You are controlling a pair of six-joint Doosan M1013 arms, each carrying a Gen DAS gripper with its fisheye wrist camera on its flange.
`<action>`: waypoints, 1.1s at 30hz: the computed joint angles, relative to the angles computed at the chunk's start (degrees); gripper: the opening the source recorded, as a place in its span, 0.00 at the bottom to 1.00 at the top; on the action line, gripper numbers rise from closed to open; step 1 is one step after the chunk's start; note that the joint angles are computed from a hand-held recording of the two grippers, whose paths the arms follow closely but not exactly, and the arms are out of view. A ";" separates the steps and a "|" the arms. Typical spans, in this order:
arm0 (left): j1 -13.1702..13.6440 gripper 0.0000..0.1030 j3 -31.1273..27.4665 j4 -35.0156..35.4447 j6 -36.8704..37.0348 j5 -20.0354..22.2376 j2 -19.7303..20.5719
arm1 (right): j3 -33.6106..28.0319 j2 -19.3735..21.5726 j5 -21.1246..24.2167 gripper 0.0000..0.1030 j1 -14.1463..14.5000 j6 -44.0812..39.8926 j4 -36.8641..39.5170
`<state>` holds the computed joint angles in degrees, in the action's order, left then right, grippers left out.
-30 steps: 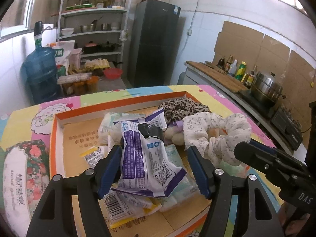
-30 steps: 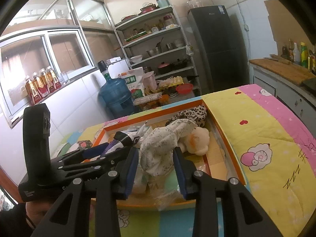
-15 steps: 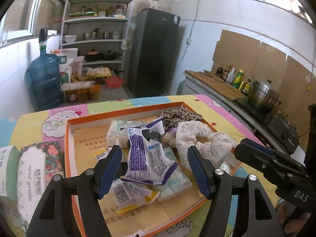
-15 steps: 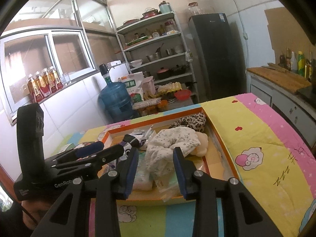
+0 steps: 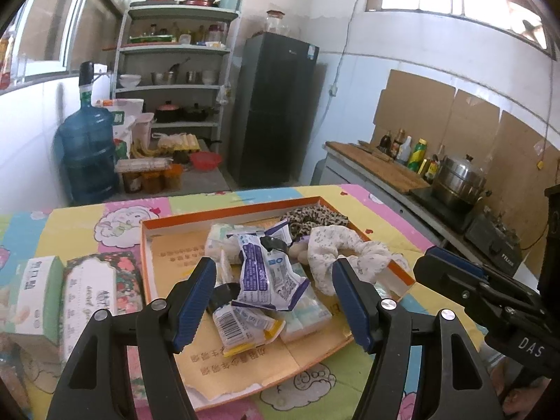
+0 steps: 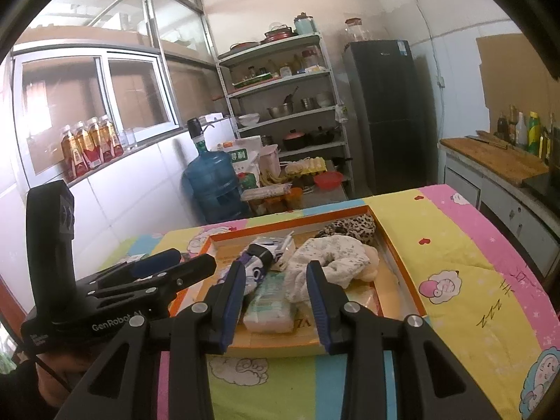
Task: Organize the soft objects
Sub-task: 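Move both open grippers back over the remaining soft items on the bed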
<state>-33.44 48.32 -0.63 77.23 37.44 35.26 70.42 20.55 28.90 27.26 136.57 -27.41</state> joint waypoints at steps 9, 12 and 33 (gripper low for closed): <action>0.21 0.68 5.15 1.21 -0.64 -3.57 -3.64 | -0.50 -0.33 1.62 0.35 2.17 2.99 -5.00; 0.37 0.68 7.20 1.88 -1.12 -5.01 -5.09 | -0.75 -0.33 2.30 0.35 2.77 3.52 -6.57; 2.72 0.68 19.44 8.83 -9.78 -11.73 -13.39 | -6.17 2.64 3.73 0.35 7.08 -2.78 -4.23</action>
<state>-30.72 67.76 8.20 67.45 25.71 21.87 64.25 23.18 32.62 34.34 133.79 -31.65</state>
